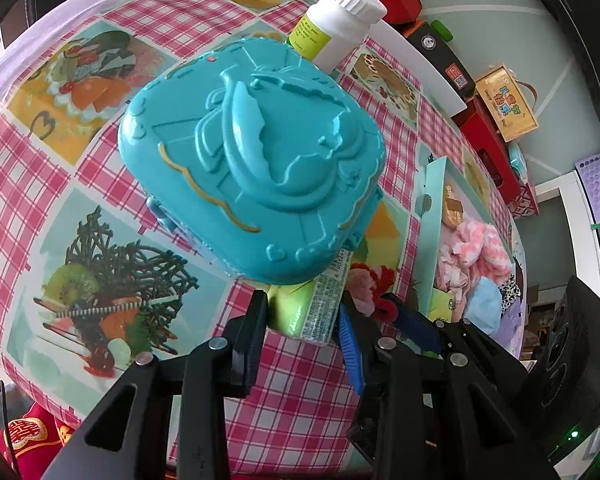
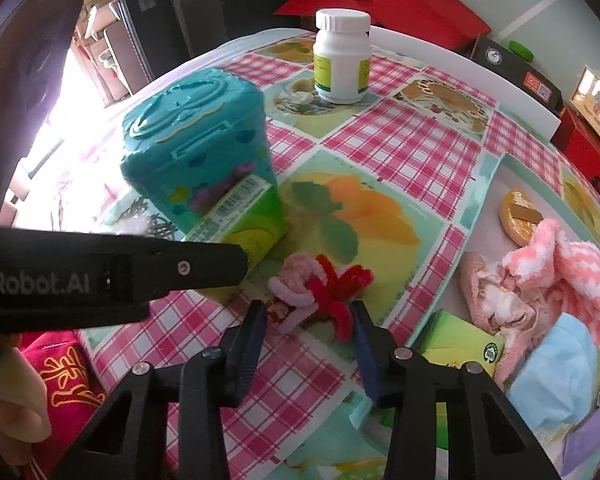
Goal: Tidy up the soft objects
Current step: 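Close the left gripper on the green tissue pack while the right gripper closes on the red flower toy, then carry the tissue pack with the left gripper while the right gripper carries the flower toy over the tray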
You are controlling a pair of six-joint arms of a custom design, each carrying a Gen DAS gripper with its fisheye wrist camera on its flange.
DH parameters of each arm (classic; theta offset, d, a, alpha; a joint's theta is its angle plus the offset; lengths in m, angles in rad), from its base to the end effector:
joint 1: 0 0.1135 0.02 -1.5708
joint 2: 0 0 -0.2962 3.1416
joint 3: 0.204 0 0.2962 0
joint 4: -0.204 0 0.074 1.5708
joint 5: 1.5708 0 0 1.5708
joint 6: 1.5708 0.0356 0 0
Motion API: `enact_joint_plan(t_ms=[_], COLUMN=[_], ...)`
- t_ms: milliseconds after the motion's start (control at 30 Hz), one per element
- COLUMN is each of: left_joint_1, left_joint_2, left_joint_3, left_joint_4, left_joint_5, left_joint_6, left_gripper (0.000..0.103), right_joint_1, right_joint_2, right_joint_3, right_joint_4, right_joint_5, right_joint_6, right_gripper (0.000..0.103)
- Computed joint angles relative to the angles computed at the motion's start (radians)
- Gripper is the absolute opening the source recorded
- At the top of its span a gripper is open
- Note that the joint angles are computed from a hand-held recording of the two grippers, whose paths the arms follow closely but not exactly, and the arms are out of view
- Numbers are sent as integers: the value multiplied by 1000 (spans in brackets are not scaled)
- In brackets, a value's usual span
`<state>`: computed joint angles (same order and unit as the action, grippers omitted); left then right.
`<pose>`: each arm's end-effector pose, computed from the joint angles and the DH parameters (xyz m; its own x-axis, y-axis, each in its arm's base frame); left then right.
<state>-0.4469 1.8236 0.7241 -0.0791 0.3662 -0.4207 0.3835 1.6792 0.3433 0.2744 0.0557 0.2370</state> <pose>0.2833 -0.1499 0.0700 -0.9759 0.0448 -0.2138 0.1407 0.8777 -0.4581 0.2153 0.0847 0.0442 -0.8688 -0.0978 -0.4854 -0.1486 0.9866 0.0672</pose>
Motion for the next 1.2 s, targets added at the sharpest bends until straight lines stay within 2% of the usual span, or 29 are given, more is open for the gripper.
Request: enact_joint_plan(t_ms=[200, 800, 1200], left_joint_1=[-1, -11, -27], left_joint_2=[1, -8, -49], left_joint_3=[1, -2, -28], left_joint_4=[0, 1, 39], left_joint_5=[0, -11, -13], left_joint_6=[0, 0, 5], left_gripper=[36, 34, 30], right_joint_1=[-1, 11, 17], right_joint_2=[-6, -38, -125], right_joint_3=[-6, -27, -77], right_joint_4=[5, 8, 6], right_joint_5=[5, 7, 13], right_joint_6=[10, 46, 91], right_gripper=[39, 37, 35])
